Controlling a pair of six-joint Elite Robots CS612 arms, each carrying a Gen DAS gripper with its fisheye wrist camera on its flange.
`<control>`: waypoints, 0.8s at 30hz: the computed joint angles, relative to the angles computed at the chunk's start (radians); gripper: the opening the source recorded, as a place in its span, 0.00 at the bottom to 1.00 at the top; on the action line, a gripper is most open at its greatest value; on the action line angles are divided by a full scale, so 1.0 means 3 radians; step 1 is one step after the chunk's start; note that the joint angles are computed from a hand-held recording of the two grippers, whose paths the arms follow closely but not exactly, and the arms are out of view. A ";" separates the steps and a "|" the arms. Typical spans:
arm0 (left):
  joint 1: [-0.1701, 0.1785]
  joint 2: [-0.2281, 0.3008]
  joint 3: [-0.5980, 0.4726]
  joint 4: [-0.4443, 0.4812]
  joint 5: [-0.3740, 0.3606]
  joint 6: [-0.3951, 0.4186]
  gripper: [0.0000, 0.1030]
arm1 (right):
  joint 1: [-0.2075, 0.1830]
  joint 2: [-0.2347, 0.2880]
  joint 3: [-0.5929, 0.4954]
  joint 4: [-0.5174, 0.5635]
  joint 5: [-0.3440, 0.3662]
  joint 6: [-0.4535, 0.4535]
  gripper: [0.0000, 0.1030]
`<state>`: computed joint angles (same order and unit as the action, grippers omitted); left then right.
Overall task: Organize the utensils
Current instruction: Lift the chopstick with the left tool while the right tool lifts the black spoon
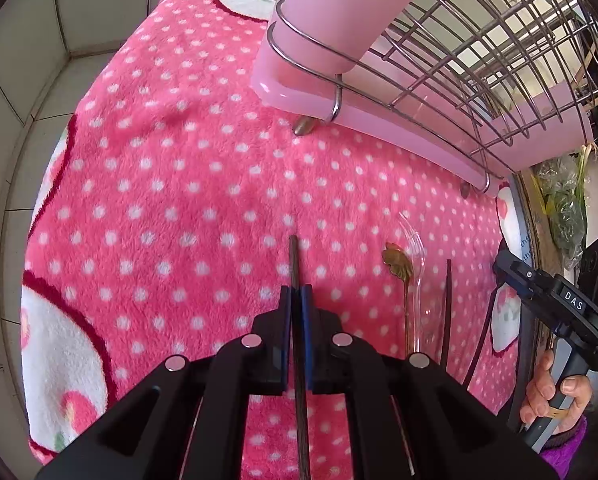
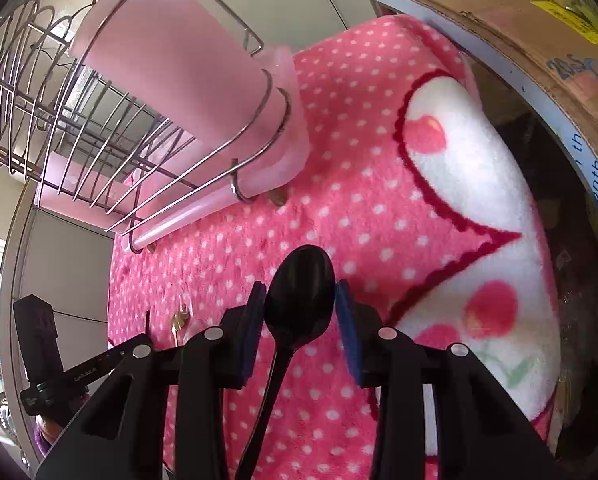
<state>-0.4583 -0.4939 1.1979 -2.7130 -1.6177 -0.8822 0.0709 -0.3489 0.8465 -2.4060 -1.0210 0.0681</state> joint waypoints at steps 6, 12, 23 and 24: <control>-0.0001 0.0015 -0.0033 0.0040 0.0002 0.0013 0.04 | -0.0043 -0.0034 0.0106 0.0091 0.0173 0.0030 0.36; -0.0006 -0.0005 0.0014 -0.0101 0.0020 0.0003 0.04 | -0.0007 -0.0088 0.0223 -0.0333 0.0133 0.0119 0.34; -0.0122 -0.0273 0.0452 -0.0917 0.0636 0.0169 0.04 | -0.0014 -0.0353 0.0734 -0.1529 0.0106 0.0221 0.33; -0.0133 -0.0295 0.0499 -0.1017 0.0698 0.0160 0.04 | -0.0015 -0.0376 0.0780 -0.1645 0.0115 0.0223 0.33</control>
